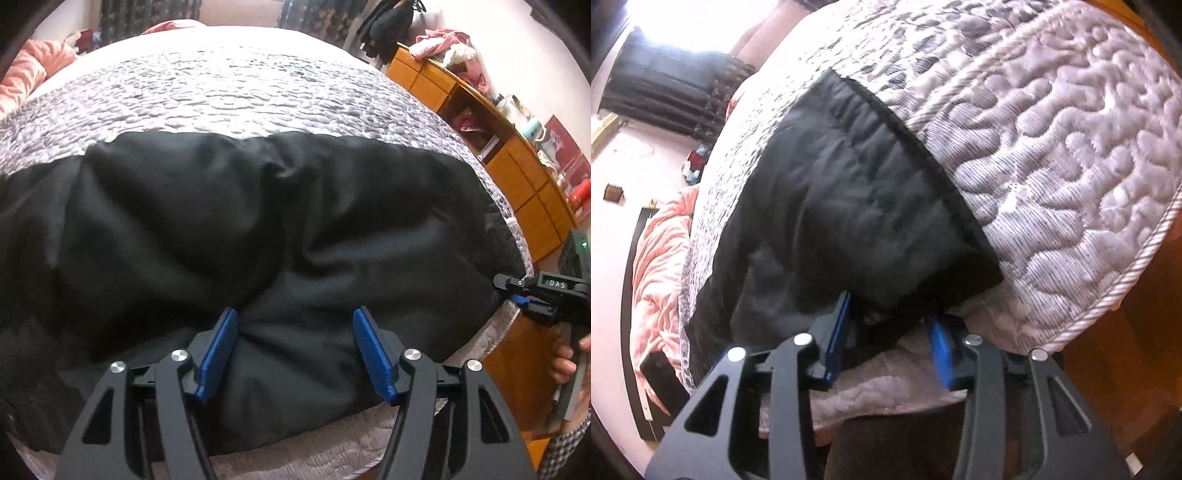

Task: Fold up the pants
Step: 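Close the right tool on the black pant leg hem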

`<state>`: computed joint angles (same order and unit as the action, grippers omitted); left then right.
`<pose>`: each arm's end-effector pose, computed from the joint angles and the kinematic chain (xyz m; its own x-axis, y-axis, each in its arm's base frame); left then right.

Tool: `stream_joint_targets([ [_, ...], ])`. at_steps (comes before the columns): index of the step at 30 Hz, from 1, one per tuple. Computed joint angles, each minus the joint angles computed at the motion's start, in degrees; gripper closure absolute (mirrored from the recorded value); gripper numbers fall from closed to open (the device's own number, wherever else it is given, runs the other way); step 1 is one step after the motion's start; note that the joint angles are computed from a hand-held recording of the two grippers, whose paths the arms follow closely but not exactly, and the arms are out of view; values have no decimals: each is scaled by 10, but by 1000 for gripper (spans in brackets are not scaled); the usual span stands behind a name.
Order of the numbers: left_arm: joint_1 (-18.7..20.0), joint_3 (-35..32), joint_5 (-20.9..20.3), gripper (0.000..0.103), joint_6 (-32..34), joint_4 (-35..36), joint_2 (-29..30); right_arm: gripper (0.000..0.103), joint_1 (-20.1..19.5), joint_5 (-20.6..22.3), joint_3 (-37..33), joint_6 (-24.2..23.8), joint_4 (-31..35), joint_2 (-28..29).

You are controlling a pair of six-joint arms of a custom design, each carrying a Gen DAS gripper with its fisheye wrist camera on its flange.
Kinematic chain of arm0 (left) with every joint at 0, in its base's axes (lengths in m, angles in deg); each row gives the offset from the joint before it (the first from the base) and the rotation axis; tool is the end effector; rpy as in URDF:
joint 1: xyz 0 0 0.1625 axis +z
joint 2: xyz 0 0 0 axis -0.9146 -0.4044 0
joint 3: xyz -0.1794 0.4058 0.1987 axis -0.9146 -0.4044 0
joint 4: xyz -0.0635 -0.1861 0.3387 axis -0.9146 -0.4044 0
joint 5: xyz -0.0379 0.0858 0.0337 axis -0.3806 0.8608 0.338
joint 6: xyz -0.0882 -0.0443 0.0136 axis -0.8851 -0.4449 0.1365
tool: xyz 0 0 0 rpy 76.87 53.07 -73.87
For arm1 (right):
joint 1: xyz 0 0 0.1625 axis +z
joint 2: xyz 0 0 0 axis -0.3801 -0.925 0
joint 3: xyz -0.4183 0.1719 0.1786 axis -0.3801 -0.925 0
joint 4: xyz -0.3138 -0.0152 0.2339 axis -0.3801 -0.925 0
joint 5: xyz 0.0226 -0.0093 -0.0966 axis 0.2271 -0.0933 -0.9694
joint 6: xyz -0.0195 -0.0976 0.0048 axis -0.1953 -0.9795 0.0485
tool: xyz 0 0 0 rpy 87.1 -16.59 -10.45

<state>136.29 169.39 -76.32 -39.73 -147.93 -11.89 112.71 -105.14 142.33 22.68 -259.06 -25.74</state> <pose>-0.1014 -0.7830 0.1175 -0.7635 0.5040 -0.4039 0.5736 0.8166 -0.0652 0.0924 -0.5445 0.1524 -0.8123 0.5809 0.0520 0.3791 0.5936 -0.7098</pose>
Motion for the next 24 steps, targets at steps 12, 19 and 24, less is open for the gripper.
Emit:
stream_joint_targets([
  [12,-3,-3,53,41,1,-64,14,96,101,-215,-76,-66,66,-8],
  [19,3,9,40,40,31,-79,9,92,35,-165,-32,9,93,-3],
  [24,2,10,40,33,11,-71,-12,76,54,-159,-5,-4,62,-26],
])
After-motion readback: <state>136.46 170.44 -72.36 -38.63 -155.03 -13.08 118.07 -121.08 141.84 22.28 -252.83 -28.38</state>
